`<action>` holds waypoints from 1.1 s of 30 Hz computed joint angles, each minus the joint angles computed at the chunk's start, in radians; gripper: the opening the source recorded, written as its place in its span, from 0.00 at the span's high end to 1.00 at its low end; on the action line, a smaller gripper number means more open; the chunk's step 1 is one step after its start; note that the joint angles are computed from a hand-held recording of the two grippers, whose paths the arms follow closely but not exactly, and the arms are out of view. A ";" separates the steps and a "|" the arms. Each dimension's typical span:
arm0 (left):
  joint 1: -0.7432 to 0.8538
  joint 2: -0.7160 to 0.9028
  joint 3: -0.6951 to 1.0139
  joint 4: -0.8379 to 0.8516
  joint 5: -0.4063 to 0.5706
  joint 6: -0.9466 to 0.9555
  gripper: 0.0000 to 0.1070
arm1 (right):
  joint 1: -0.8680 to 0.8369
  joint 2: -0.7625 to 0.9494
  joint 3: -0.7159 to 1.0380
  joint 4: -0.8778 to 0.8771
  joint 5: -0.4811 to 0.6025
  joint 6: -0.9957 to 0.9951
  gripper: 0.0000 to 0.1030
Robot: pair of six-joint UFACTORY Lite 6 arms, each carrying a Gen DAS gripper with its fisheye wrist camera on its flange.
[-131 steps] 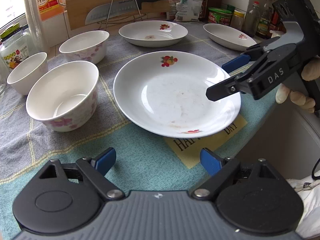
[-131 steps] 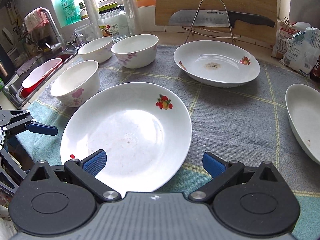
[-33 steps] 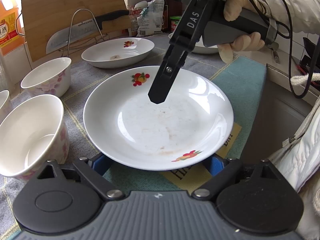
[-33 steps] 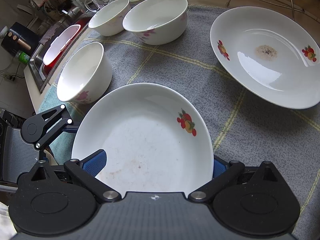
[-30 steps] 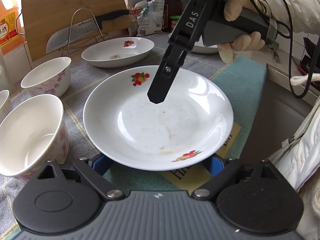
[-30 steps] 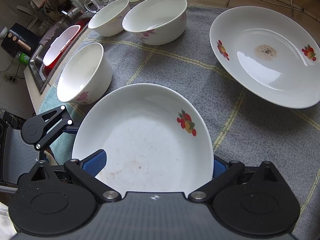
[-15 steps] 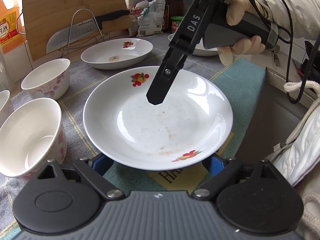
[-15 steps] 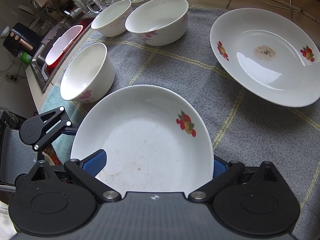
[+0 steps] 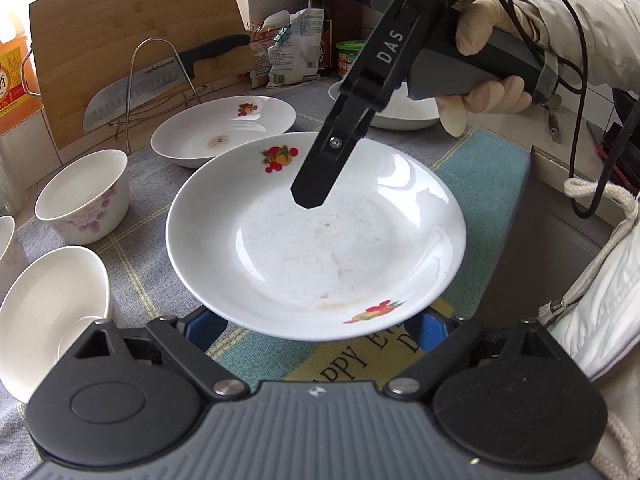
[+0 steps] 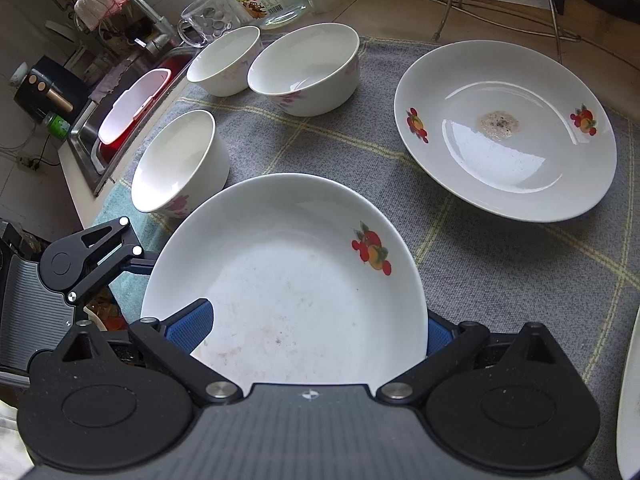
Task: Organize plates and bowls
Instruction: 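Carry the plate with the right tool toward the other white plate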
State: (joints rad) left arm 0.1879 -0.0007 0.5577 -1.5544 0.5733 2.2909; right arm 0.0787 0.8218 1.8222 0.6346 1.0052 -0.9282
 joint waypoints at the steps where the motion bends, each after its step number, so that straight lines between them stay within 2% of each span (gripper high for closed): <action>1: -0.016 0.005 0.008 -0.009 -0.008 -0.002 0.12 | -0.007 0.000 0.004 0.002 0.006 -0.004 0.00; 21: -0.273 0.151 0.205 -0.104 -0.108 -0.072 0.12 | -0.169 0.018 0.113 0.001 0.081 -0.056 0.00; 33: -0.388 0.316 0.409 -0.089 -0.147 -0.152 0.12 | -0.285 0.129 0.309 -0.010 0.167 -0.067 0.00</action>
State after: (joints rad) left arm -0.1998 0.3155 0.9670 -1.6437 0.4265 2.1385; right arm -0.2067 0.9509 2.1317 0.6241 1.1724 -0.9950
